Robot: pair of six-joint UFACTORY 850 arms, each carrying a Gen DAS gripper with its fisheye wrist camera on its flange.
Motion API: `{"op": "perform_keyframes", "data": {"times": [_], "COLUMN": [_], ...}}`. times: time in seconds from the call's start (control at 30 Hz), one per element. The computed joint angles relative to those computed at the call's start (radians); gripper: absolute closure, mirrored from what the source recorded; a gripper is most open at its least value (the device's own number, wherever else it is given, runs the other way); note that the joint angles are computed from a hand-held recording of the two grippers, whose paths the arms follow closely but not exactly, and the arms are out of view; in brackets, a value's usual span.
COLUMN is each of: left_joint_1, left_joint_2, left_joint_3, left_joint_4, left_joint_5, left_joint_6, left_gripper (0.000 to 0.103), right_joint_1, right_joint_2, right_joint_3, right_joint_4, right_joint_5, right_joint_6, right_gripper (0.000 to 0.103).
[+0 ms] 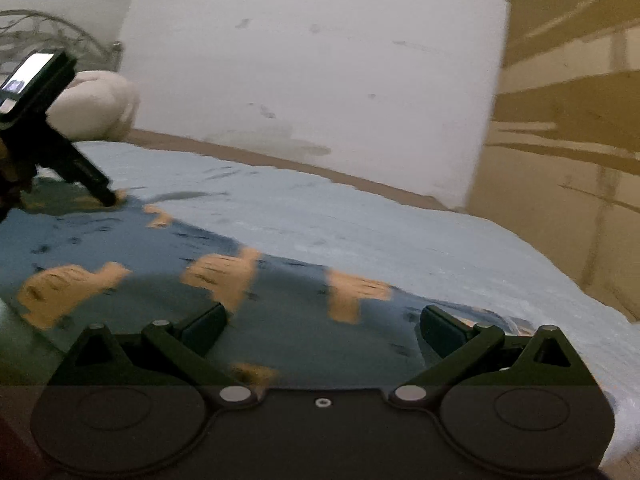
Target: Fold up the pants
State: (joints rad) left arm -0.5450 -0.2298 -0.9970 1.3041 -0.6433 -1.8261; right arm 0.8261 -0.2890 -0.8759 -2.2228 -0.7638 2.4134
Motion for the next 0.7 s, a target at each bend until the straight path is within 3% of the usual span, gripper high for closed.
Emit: {"op": "perform_keyframes", "data": {"times": [0.17,0.23,0.33,0.53,0.7], "left_joint_1": [-0.035,-0.055,-0.085,-0.153,-0.202], "left_joint_2": [0.015,0.03,0.041,0.043,0.013], "left_joint_3": [0.004,0.012,0.016,0.005,-0.026], "left_joint_4": [0.01,0.024,0.045,0.117,0.216], "left_joint_5": [-0.053,-0.048,-0.046,-0.001,0.074], "left_joint_6": [-0.016,-0.035,-0.067,-0.159,-0.263], "left_gripper": [0.013,0.012,0.008,0.004,0.001], "right_joint_1": [-0.014,-0.012,-0.045,-0.12,-0.118], "right_joint_2": [0.007,-0.001,0.018,0.076,0.141], "right_joint_3": [0.016,0.007,0.03,0.097,0.172], "right_joint_4": [0.095,0.212,0.28,0.304,0.311], "right_joint_5": [-0.074,-0.129,-0.14,-0.164,-0.212], "right_joint_6": [0.007,-0.042,-0.021,0.037,0.122], "right_gripper": [0.001,0.001,0.001,0.001,0.001]}}
